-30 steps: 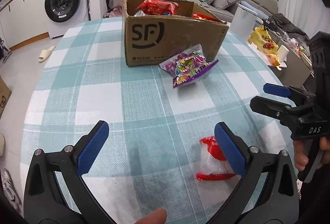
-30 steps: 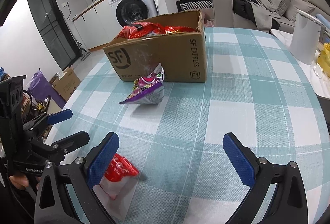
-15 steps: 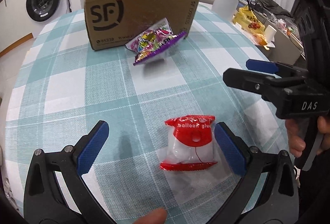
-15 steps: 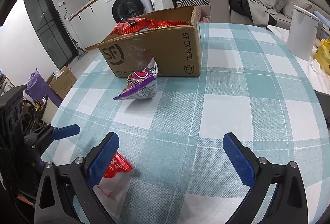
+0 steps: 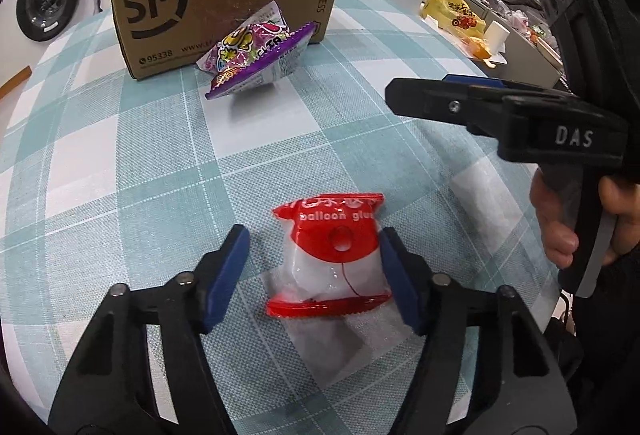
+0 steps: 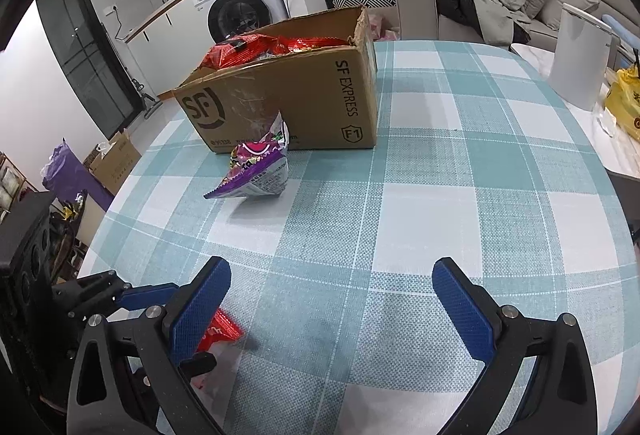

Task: Organize snacks
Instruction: 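Grasp the red-and-white balloon glue bag with the left gripper while the right approaches the purple candy bag, then grasp the purple candy bag with the right gripper and lift it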

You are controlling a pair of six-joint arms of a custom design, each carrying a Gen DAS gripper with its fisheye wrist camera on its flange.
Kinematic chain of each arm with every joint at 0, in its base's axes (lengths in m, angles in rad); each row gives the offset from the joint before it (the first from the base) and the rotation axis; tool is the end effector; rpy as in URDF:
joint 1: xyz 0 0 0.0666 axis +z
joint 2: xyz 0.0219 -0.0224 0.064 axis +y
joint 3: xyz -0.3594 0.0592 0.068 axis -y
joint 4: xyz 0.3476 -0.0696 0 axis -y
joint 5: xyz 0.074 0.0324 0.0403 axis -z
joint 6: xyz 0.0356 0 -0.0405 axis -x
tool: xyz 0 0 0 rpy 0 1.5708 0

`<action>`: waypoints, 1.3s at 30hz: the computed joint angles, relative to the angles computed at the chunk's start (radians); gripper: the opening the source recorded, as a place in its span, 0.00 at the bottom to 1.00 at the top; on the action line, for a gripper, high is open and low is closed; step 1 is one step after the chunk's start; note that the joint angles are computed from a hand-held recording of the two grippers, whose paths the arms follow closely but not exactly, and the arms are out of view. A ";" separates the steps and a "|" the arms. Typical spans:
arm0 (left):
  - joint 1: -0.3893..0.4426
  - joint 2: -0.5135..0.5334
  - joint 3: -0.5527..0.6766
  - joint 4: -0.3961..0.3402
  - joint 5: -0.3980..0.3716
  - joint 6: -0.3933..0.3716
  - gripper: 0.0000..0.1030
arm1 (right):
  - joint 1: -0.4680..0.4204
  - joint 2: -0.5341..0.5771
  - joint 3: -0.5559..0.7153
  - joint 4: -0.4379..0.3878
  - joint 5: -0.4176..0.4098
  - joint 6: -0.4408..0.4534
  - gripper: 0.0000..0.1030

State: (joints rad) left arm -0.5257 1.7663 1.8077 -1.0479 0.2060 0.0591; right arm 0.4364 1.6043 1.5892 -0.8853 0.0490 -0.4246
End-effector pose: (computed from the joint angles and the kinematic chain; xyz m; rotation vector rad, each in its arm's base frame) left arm 0.4838 -0.2896 0.3923 0.6819 2.5301 -0.4781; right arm 0.4698 0.2167 0.3963 0.0066 2.4955 0.3072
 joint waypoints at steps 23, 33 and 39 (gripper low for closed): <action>0.110 0.026 0.043 0.113 -0.029 0.132 0.40 | -0.016 0.166 0.201 -0.051 -0.066 0.001 1.00; 0.141 0.055 0.095 0.131 -0.061 0.150 0.40 | -0.027 0.268 0.328 -0.042 -0.155 -0.007 0.91; 0.151 0.068 0.120 0.134 -0.070 0.155 0.40 | -0.034 0.320 0.390 -0.047 -0.208 -0.031 0.77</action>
